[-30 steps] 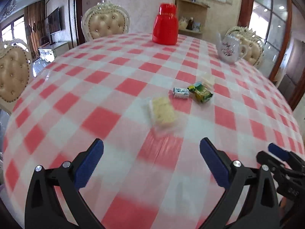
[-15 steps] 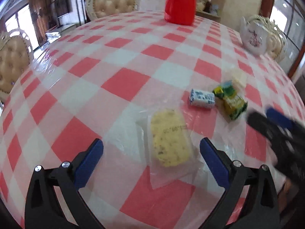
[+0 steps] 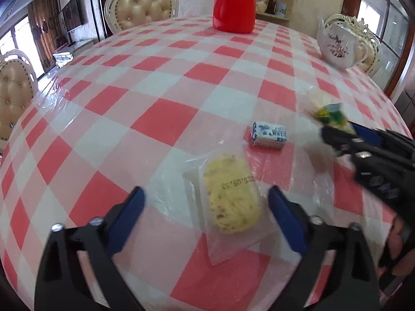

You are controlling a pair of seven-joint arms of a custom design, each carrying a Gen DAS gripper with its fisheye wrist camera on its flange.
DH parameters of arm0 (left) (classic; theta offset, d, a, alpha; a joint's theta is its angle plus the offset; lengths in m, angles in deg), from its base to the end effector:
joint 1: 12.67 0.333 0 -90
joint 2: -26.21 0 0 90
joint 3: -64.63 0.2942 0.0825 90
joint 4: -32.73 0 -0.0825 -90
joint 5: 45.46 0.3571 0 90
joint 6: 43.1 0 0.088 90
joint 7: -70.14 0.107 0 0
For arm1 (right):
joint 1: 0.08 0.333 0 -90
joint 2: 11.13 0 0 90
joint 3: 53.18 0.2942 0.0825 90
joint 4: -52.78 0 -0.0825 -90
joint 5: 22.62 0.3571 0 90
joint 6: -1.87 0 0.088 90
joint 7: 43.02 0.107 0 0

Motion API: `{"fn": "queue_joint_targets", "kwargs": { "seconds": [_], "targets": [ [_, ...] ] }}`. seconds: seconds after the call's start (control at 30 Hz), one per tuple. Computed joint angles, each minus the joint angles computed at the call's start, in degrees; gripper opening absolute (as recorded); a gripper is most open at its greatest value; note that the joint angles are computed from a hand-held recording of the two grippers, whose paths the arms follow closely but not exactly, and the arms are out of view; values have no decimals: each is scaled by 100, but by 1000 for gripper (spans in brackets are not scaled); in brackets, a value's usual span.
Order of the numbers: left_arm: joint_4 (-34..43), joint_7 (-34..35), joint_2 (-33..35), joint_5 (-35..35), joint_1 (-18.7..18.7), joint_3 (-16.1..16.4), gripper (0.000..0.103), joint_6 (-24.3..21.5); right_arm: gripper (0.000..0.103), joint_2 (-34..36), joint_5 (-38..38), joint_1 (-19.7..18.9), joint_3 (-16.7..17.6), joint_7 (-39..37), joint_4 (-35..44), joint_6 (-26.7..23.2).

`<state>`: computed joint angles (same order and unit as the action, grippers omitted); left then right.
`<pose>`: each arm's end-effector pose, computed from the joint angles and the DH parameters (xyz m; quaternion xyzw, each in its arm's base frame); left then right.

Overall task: Organize snacks
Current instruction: 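Grasp the green garlic peas packet with the right tool while the left tool grasps the yellow bread bag, then carry the peas packet and bread bag to the clear box and open both tools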

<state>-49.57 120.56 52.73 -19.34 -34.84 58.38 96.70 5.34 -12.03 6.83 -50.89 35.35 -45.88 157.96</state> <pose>0.6231 -0.3192 0.4775 -0.6555 0.6882 -0.2269 0.2126 0.6502 0.0955 0.4911 -0.7286 0.5858 -0.2032 0.2911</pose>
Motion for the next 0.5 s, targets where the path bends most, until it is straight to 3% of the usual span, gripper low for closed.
{"fn": "queue_joint_targets", "kwargs": {
  "seconds": [0.03,0.07,0.1,0.23,0.3,0.4,0.5],
  "targets": [
    [-35,9,-20,84,-25,22,63,45,37,-134,200,-83,48,-43,-160,86],
    [-54,78,-32,178,-48,30,53,80,37,-273,379,-142,78,-80,-339,177],
    [-148,295,-72,117,26,-55,36,264,37,-390,595,-205,121,-165,-487,231],
    [-487,655,-231,-237,211,-200,35,782,37,-926,1375,-274,153,-433,-1171,522],
    [-758,499,-398,-177,176,-99,35,1137,37,-1255,1985,-271,182,-781,-1535,672],
    [-912,240,-508,-15,96,2,35,1329,37,-1745,2863,-56,95,-1348,-2110,958],
    [-1045,66,-591,5,83,-1,35,1472,37,-2054,3041,209,-44,-1388,-2534,1095]
  ]
}}
